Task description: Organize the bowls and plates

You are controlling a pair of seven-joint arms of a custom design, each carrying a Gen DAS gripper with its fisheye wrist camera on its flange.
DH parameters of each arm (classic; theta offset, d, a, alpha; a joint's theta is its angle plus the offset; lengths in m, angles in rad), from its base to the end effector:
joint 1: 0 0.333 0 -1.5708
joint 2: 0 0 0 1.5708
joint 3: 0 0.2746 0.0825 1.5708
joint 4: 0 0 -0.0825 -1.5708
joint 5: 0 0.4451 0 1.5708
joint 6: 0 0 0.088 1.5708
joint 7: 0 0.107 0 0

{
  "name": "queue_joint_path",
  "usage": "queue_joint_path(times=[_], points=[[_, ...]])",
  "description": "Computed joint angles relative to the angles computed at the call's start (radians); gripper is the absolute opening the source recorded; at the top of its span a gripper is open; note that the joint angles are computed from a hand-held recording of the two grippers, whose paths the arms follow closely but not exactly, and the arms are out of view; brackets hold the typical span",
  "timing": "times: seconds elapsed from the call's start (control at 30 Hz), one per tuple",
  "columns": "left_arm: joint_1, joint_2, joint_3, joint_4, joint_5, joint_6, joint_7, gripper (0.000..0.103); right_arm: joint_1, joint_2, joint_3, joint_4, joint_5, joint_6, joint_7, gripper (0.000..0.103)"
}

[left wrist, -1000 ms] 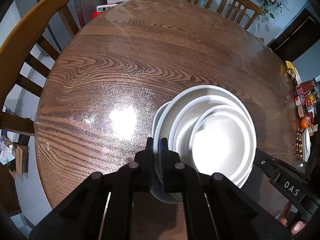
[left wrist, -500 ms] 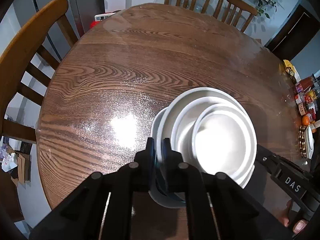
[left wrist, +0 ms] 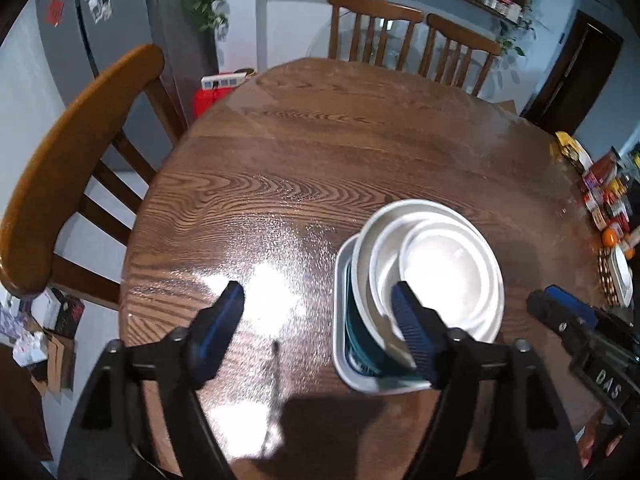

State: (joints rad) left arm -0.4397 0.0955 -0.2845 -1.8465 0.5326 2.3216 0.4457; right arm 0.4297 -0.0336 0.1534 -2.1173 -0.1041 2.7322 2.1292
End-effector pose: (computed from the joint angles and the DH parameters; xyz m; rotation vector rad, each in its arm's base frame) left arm 0.5143 -0.4372 0.4518 -2.0223 1.8013 -0.6009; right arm 0.5287 0.3540 0.4311 -1.8691 1.6775 -0.2760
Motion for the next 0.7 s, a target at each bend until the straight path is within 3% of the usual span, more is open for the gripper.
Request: queue_joint_path(times=[0.07,0.3,0.4,0.7], points=[[-0.004,-0.025,-0.004,-0.026,0.019,0.003,0.0,0.079,0.002,-0.029,0.004,-0.036,-0.021,0.015,0.007,0.055],[-0.009,-0.085,-0.03,-0.093,0.047,0.012,0.032,0.099,0.017,-0.102,0.017,-0.132,0.003,0.051,-0.055,0.061],[-0.007,-0.109,-0.04,-0.12,0.06,0.013,0.026,0.1,0.017,-0.13,0.031,-0.167,-0.018,0.061,-0.047,0.069],[0.005,-0.148,-0.056,-0.168,0.032,0.05,0.026,0.102,-0.007,-0.182,0.079,-0.216,-0.183,0.057,0.064,0.071]])
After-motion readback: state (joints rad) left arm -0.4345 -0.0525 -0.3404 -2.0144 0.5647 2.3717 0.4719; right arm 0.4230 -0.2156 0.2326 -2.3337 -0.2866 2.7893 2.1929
